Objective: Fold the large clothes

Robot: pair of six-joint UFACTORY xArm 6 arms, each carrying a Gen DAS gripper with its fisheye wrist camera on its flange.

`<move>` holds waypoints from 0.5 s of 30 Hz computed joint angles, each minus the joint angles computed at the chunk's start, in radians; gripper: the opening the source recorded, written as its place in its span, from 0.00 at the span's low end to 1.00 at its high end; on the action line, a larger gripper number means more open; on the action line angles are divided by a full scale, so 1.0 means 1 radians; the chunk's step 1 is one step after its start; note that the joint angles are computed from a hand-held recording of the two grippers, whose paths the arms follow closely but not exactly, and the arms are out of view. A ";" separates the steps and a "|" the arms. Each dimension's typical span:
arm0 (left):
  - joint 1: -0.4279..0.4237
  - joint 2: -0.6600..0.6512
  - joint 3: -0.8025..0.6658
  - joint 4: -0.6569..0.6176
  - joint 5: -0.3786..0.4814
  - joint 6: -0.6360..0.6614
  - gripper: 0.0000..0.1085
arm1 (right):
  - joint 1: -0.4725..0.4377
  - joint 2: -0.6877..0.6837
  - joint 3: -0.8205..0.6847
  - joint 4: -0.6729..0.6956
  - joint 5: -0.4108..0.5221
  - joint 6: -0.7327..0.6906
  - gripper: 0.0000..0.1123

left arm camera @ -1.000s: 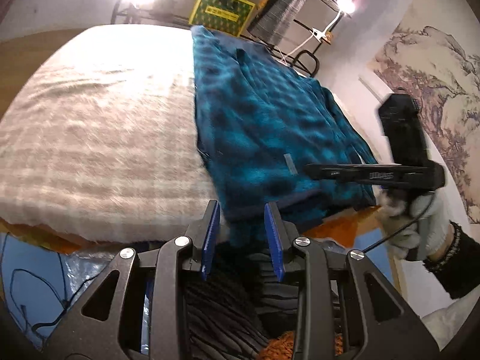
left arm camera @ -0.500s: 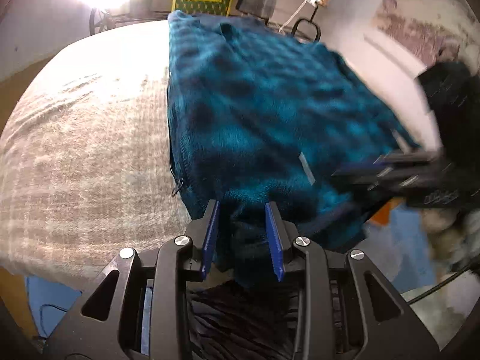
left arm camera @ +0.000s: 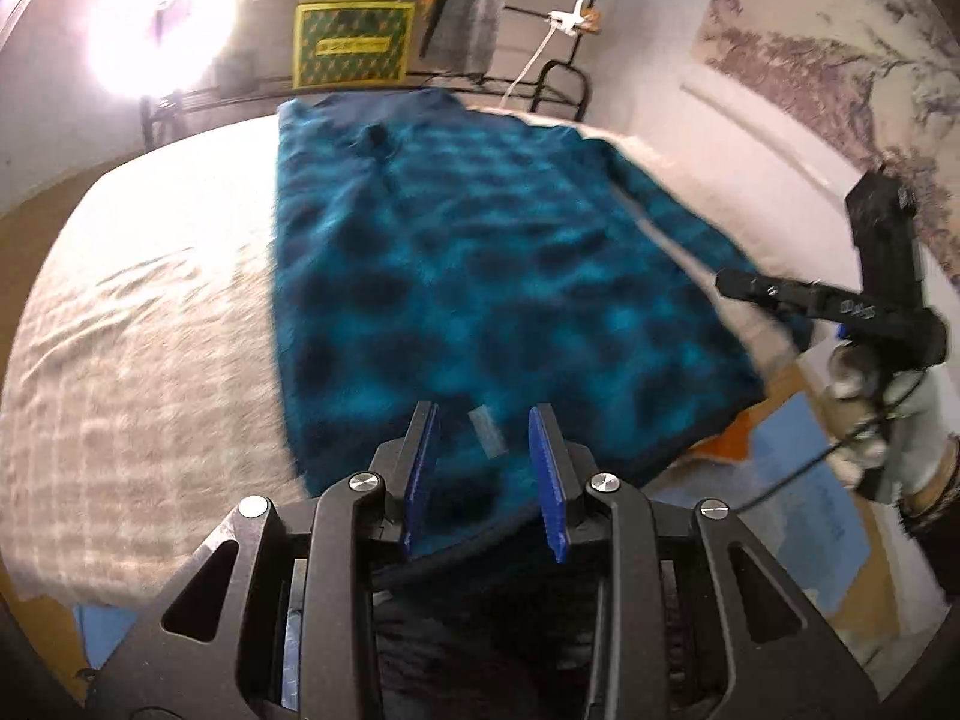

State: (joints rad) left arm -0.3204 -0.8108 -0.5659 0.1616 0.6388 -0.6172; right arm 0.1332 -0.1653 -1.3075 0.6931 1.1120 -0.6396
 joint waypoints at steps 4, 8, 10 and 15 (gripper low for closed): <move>-0.036 0.095 -0.069 -0.052 -0.070 0.020 0.29 | -0.117 0.022 -0.031 -0.017 -0.042 0.001 0.60; -0.063 0.196 -0.151 -0.108 -0.117 0.057 0.28 | -0.215 0.092 -0.112 -0.079 -0.101 -0.004 0.62; -0.074 0.236 -0.187 -0.127 -0.128 0.073 0.28 | -0.265 0.132 -0.160 -0.102 -0.115 0.013 0.64; -0.089 0.333 -0.266 -0.181 -0.143 0.109 0.29 | -0.387 0.308 -0.347 -0.162 -0.118 0.111 0.67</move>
